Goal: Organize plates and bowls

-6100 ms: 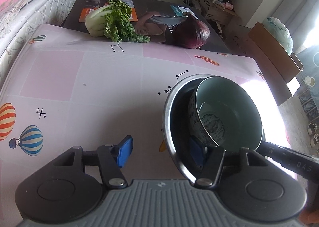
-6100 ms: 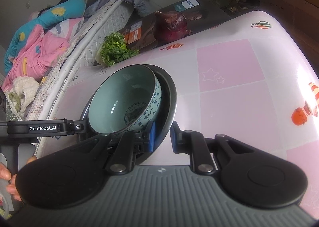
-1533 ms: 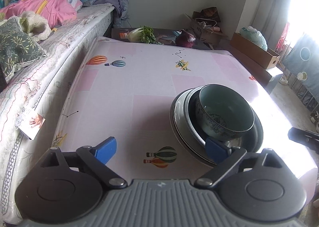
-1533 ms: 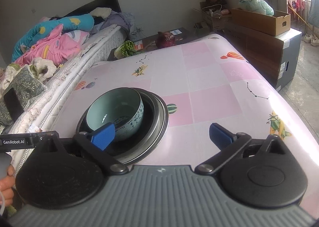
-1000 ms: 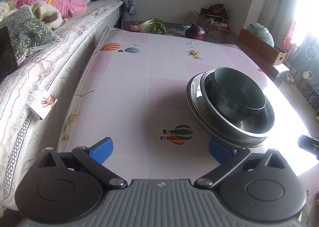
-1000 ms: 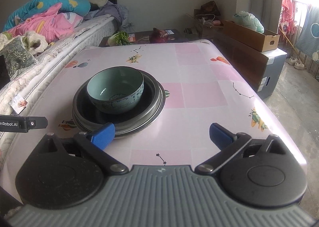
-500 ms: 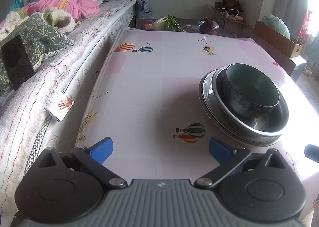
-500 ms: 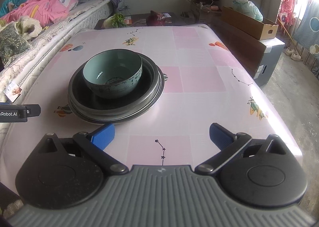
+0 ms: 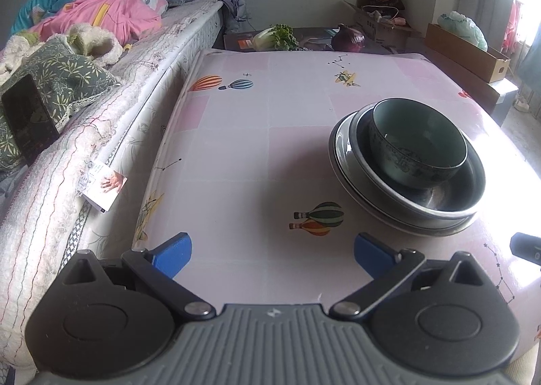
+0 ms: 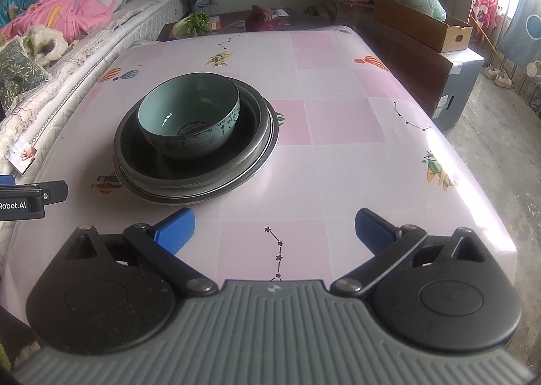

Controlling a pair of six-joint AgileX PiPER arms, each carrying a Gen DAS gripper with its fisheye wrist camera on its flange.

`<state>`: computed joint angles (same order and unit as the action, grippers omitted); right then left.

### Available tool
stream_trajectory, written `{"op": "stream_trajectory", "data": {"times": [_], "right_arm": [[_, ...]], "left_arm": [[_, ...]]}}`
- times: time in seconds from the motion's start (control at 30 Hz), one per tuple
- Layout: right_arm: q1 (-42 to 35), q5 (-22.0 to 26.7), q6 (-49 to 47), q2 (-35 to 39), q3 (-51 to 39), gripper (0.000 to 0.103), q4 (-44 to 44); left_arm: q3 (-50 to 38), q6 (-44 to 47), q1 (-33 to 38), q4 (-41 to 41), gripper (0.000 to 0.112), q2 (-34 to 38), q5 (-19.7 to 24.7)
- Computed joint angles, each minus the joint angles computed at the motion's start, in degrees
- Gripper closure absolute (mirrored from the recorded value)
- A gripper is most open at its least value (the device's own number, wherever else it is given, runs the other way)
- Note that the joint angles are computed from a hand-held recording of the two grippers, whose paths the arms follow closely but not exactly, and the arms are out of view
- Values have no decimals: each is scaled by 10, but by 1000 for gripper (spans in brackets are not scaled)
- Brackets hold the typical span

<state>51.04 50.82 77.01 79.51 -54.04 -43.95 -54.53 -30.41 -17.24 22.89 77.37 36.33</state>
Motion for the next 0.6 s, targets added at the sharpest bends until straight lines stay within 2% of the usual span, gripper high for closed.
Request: {"op": "stream_trajectory", "data": {"times": [0.6], "right_arm": [[-16, -7, -16, 17, -4, 1, 12]], "left_arm": [[-12, 2, -11, 0, 10, 14, 23]]}}
